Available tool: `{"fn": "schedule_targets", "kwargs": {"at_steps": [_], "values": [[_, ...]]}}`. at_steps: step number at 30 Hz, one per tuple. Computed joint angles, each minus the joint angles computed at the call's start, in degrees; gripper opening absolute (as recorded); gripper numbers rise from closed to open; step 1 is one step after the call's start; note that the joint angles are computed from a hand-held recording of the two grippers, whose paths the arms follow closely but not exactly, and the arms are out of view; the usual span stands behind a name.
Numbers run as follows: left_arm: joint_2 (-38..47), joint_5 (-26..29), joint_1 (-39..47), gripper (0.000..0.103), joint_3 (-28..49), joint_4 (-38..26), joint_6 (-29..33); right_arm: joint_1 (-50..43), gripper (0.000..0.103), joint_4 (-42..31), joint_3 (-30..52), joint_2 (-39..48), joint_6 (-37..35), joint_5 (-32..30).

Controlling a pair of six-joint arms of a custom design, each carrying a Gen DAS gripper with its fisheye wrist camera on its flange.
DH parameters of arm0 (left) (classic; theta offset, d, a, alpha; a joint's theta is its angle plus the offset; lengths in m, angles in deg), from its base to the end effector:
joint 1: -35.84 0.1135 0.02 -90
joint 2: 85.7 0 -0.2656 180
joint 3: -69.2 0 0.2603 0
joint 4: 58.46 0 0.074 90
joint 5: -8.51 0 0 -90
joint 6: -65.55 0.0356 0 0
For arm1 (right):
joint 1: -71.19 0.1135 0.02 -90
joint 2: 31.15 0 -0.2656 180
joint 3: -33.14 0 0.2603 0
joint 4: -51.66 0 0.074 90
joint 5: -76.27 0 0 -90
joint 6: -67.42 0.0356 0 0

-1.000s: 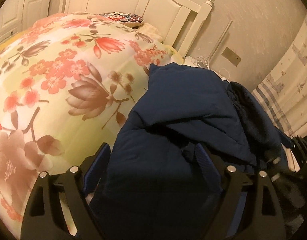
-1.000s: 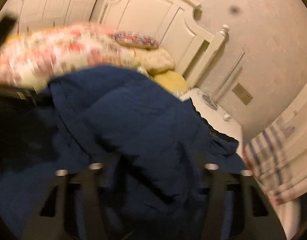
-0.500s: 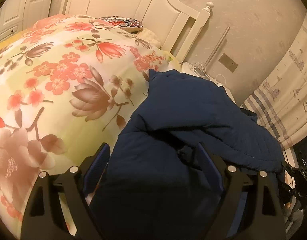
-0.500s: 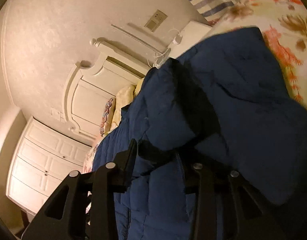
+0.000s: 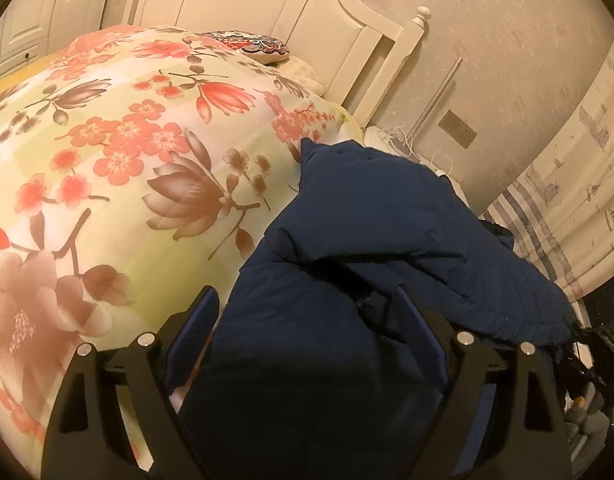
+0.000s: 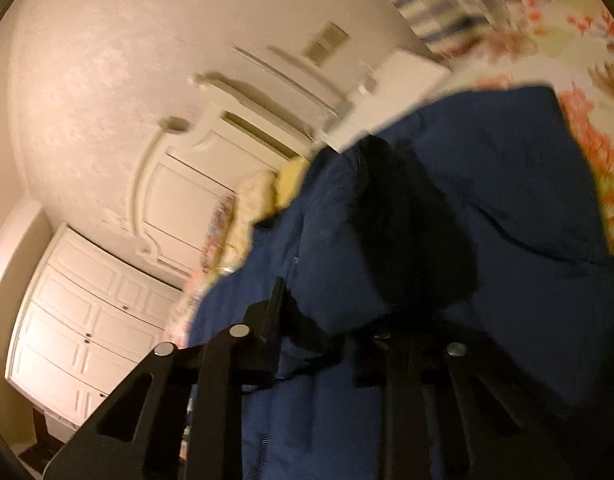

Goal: Fold large clothes

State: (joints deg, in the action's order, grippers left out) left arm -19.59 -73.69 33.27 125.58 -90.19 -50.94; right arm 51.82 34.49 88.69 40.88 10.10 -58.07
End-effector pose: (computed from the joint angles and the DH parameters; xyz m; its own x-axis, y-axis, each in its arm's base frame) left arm 0.2504 -0.0161 0.2400 -0.6571 -0.4129 -0.6307 -0.1643 0.8950 -0.4147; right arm 0.2634 -0.0662 0.2372 -0.6083 0.6232 -0.4916 0.0199 0.6311 0.7754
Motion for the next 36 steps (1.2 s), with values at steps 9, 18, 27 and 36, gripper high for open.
{"fn": "schedule_targets", "kwargs": {"at_steps": [9, 18, 27, 36], "values": [[-0.4, -0.8, -1.0, 0.088, 0.0, -0.4, 0.1, -5.4, 0.024, -17.0, -2.0, -6.1, -12.8, 0.9], [-0.5, -0.9, -1.1, 0.088, -0.1, -0.5, -0.6, 2.1, 0.044, -17.9, -0.8, -24.3, -17.7, 26.3], [-7.0, -6.5, -2.5, 0.088, -1.2, -0.9, -0.7, 20.8, 0.044, -19.9, 5.1, -3.9, -32.5, 47.4], [4.9, -6.7, -13.1, 0.101, 22.3, -8.4, 3.4, 21.9, 0.044, -21.5, 3.5, -6.9, -30.8, 47.5]]}}
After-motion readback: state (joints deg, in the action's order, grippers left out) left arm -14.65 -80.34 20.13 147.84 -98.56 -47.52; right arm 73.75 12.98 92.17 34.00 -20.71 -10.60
